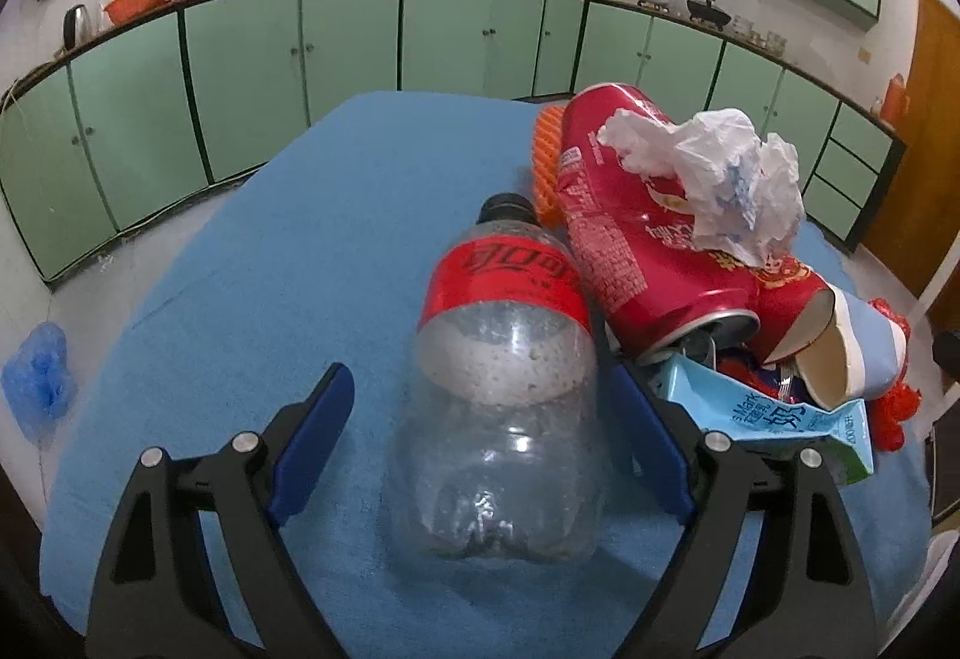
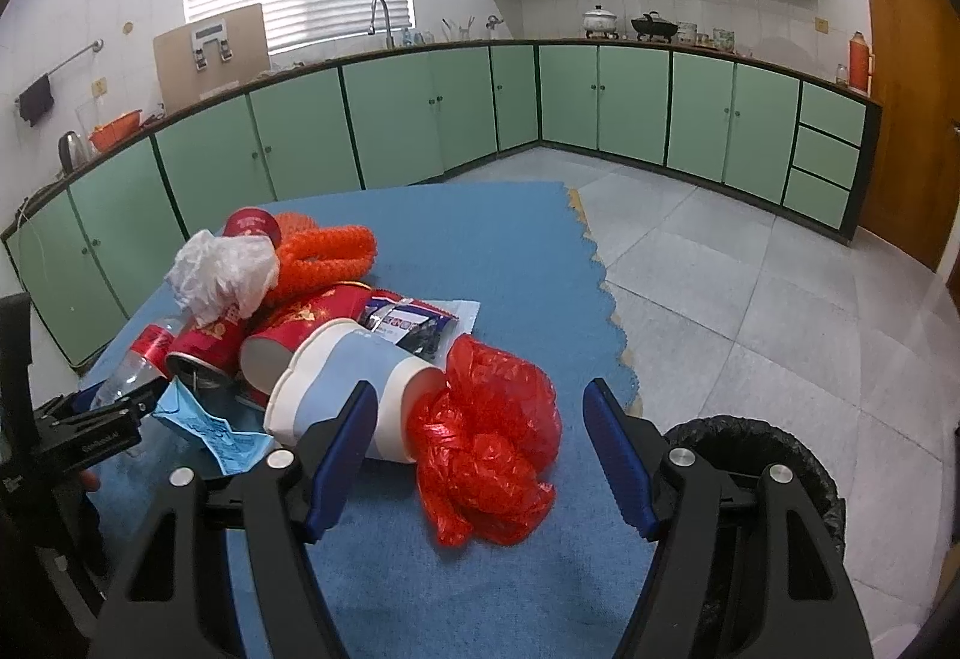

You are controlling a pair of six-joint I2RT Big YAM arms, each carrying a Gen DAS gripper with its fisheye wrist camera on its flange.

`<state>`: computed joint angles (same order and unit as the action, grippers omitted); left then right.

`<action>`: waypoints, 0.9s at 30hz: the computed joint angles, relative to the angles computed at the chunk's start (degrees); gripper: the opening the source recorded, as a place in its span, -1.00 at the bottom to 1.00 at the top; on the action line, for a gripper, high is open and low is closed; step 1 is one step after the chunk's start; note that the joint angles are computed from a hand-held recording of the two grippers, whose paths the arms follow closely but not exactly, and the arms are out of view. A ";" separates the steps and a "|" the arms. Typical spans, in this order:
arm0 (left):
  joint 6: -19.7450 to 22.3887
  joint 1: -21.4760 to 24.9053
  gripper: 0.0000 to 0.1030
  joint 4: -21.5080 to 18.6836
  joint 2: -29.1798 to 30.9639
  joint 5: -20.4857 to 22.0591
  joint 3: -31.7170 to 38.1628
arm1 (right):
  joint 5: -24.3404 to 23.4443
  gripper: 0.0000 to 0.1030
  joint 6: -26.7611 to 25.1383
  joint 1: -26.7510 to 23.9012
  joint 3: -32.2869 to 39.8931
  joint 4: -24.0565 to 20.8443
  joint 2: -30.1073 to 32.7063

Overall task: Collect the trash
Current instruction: 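Close the left gripper on the clear bottle while the right gripper grasps the red plastic bag, then carry the bottle and red bag over the black bin and release both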

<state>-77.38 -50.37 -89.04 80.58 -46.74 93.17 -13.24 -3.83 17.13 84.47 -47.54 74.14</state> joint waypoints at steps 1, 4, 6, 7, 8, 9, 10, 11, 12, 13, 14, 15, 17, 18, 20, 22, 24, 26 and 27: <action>0.16 0.01 0.67 -0.50 -0.04 -0.05 -0.20 | 0.10 0.35 -0.21 0.04 0.03 -0.20 0.02; 1.86 0.64 0.68 -0.61 -1.08 1.90 -1.62 | 0.28 0.35 -0.45 0.02 0.08 -0.32 0.05; 1.68 0.44 0.68 -2.78 -0.59 1.57 -1.46 | 0.20 0.35 -0.41 -0.15 0.01 -0.29 0.09; 1.63 0.37 0.68 -3.14 -0.48 1.59 -1.64 | 0.11 0.35 -0.26 -0.20 -0.01 -0.31 0.14; 1.67 0.49 0.68 -3.33 -0.28 2.01 -1.59 | -0.02 0.35 -0.18 -0.23 -0.03 -0.36 0.18; 1.47 0.80 0.67 -2.93 -0.39 2.58 -1.94 | -0.11 0.35 -0.25 -0.26 0.01 -0.47 0.21; 1.38 1.00 0.65 -2.64 -0.32 3.00 -1.85 | -0.10 0.35 -0.48 -0.23 -0.03 -0.48 0.19; 1.42 1.23 0.63 -2.20 -0.42 3.46 -2.03 | -0.01 0.35 -0.73 -0.19 -0.10 -0.42 0.17; 1.68 1.57 0.58 -1.79 -0.57 3.95 -2.21 | 0.00 0.35 -0.87 -0.22 -0.14 -0.39 0.17; 2.15 2.01 0.51 -1.22 -0.66 4.55 -2.22 | -0.03 0.35 -0.93 -0.27 -0.14 -0.37 0.22; 2.68 2.28 0.44 -0.64 -0.68 4.94 -2.22 | -0.10 0.35 -0.88 -0.34 -0.09 -0.37 0.34; 4.03 2.71 0.29 0.57 -0.92 5.59 -2.46 | -0.13 0.35 -0.86 -0.39 -0.07 -0.34 0.48; 4.65 2.85 0.23 0.72 -0.56 5.91 -2.21 | -0.04 0.35 -0.78 -0.44 0.15 -0.39 0.95; 4.81 2.96 0.21 1.11 -0.72 5.92 -2.46 | -0.10 0.34 -0.78 -0.42 0.31 -0.49 1.21; 4.56 2.88 0.18 1.35 -0.72 5.85 -2.31 | 0.04 0.33 -1.14 -0.27 0.61 -0.63 1.87; 3.53 2.49 0.17 1.15 -0.93 5.32 -2.42 | 0.07 0.26 -1.66 -0.15 1.05 -1.34 2.64; 2.30 1.97 0.16 0.26 -0.76 4.53 -2.06 | -0.47 0.19 -1.70 -0.18 1.38 -2.20 3.32; 1.11 1.29 0.16 -0.68 -0.50 3.70 -1.35 | -1.22 0.06 -1.83 -0.35 1.72 -3.70 4.02; 0.58 0.95 0.16 -1.21 -0.36 3.27 -1.03 | -1.82 -0.04 -1.98 -0.50 1.83 -4.37 4.28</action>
